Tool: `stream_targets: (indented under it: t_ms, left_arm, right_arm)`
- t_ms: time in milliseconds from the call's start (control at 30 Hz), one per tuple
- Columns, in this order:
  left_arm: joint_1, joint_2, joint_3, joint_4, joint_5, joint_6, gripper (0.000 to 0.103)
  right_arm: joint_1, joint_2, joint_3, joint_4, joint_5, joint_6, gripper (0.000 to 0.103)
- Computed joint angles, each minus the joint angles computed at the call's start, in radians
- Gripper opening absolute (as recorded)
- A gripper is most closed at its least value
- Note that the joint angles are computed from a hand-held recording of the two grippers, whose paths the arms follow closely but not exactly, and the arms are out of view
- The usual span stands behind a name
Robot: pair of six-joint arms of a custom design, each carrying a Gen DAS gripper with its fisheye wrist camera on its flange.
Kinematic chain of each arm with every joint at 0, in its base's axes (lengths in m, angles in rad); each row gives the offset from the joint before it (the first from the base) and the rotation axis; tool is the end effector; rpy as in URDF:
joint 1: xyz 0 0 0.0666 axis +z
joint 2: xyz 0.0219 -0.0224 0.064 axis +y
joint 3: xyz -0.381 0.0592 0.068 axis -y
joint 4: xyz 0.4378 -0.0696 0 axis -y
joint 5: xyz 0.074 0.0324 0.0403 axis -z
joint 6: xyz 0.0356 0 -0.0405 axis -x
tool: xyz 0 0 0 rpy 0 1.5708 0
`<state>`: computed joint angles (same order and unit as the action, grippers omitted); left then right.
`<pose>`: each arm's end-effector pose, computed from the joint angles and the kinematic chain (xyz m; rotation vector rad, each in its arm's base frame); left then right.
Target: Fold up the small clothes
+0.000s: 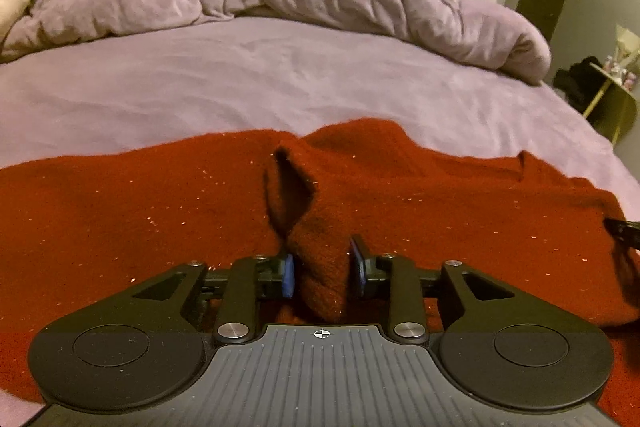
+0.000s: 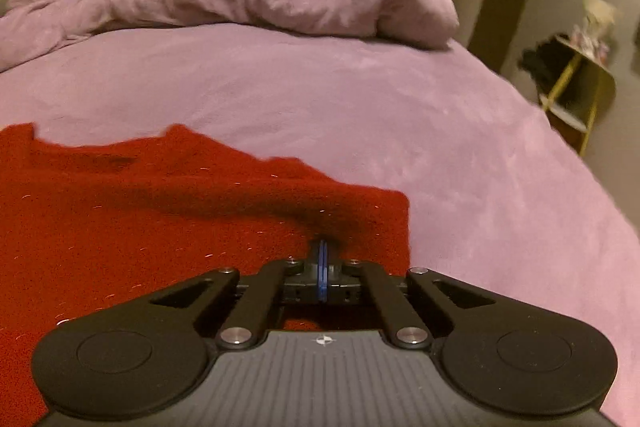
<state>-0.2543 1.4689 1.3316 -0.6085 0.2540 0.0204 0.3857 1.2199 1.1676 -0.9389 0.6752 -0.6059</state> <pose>0.5435 -0.1509 0.3829 0.3999 2.2917 -0.4329 0.4232 0.1474 0.4036 0.4920 2.2597 -0.3839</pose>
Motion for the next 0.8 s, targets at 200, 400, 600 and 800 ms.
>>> stream_targets:
  t_ms: [200, 400, 600, 800]
  left_arm:
    - [0.013, -0.026, -0.013, -0.043, 0.019, -0.022, 0.048]
    - [0.002, 0.01, 0.035, -0.111, -0.024, 0.031, 0.061]
    - [0.003, -0.019, 0.047, -0.176, -0.079, -0.023, 0.077]
    - [0.065, -0.082, 0.033, -0.242, -0.042, -0.071, 0.092]
  right_arm:
    - [0.168, -0.134, -0.124, -0.013, 0.029, -0.037, 0.003]
    - [0.183, -0.093, -0.122, -0.022, 0.087, 0.01, 0.003]
    - [0.202, -0.023, -0.057, -0.12, 0.126, 0.022, 0.003]
    - [0.243, 0.087, 0.097, -0.395, 0.128, -0.075, 0.017]
